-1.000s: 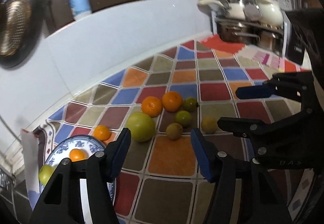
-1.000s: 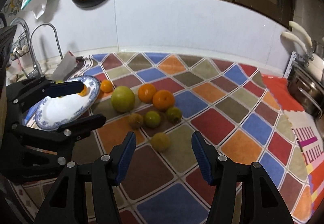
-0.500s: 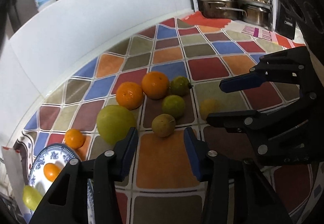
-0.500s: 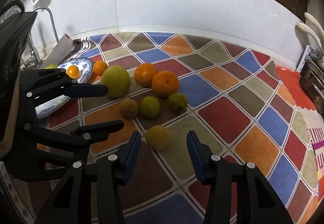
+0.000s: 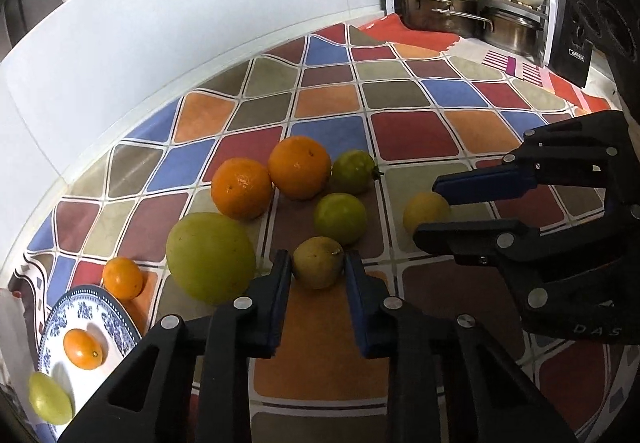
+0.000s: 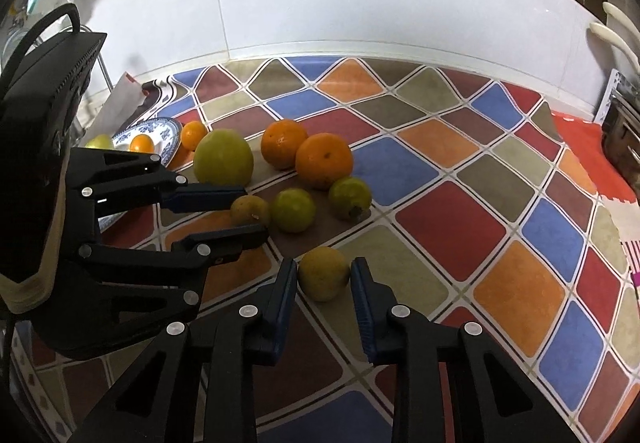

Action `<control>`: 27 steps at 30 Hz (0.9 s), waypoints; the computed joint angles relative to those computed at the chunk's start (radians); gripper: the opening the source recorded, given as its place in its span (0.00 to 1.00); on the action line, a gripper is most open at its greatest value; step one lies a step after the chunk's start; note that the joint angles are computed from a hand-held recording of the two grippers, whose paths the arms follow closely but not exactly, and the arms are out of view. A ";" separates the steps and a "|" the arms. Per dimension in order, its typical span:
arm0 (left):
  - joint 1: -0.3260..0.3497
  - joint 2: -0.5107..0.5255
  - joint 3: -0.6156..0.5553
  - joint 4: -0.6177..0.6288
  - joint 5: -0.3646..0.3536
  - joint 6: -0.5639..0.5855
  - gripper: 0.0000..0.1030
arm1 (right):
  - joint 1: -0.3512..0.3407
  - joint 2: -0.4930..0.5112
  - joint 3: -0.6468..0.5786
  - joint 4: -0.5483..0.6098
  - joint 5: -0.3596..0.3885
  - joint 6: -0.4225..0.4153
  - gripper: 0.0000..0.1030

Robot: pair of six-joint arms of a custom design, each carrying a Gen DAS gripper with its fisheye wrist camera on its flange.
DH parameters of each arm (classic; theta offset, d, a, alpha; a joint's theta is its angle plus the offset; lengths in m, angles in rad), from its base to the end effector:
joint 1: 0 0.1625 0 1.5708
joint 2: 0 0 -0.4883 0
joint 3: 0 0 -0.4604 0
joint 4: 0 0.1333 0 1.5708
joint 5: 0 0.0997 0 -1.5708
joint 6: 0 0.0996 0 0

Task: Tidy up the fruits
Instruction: 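Grasp a kiwi with the left tool while the right tool grasps a small citrus, then lower kiwi and citrus onto the plate and open both tools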

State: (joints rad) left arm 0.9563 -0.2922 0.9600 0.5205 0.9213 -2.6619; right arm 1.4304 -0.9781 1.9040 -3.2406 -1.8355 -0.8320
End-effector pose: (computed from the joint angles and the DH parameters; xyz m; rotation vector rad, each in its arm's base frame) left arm -0.2836 -0.7376 -0.0927 1.1471 2.1927 -0.5330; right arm 0.0099 -0.6962 0.1964 0.7194 -2.3766 0.7010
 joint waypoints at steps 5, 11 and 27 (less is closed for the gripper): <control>-0.011 -0.017 0.028 -0.019 -0.008 -0.026 0.27 | 0.000 -0.010 0.010 -0.007 0.001 -0.001 0.28; -0.033 -0.055 0.087 -0.051 -0.034 -0.076 0.27 | 0.004 -0.031 0.036 -0.033 0.014 -0.001 0.28; -0.096 -0.241 0.351 -0.284 -0.101 -0.152 0.27 | 0.044 -0.101 0.118 -0.098 0.101 -0.013 0.28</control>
